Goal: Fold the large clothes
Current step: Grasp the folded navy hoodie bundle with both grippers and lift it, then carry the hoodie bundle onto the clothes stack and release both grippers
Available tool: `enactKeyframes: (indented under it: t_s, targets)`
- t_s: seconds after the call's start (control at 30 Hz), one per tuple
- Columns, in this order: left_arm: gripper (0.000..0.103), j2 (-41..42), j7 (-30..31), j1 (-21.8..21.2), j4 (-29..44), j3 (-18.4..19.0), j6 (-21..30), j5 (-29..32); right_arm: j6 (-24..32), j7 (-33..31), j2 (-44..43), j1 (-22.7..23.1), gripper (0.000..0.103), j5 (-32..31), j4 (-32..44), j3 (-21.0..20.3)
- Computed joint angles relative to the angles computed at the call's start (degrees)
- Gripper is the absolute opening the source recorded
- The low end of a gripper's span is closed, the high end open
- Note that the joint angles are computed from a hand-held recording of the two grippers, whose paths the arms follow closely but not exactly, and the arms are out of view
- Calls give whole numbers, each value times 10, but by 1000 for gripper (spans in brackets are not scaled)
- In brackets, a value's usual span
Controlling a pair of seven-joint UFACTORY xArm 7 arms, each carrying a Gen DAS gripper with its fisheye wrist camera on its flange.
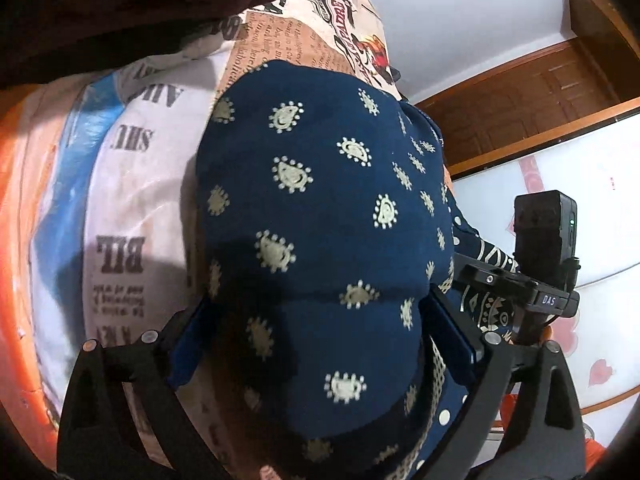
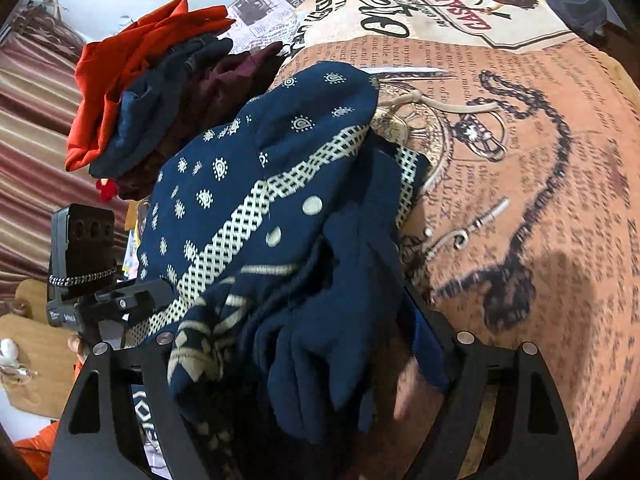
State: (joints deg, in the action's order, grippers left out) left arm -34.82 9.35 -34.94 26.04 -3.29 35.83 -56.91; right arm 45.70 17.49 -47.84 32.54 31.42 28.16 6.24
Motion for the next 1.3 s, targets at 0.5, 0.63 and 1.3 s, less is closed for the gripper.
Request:
enactKeyframes:
  t_s: [0.5,0.63,1.3]
  targets:
    - [64,-125,-119,-17,-40,-40,-14,122,-20,84,-62,23,34,-7,-18,40]
    - [62,-182,-173,-6,-27,-53,16,200,2,99,-59,29,32,-36,21,54]
    - [62,-61,-42,130,359,113,145,361,-74,96,347,-51,32,-255,556,143]
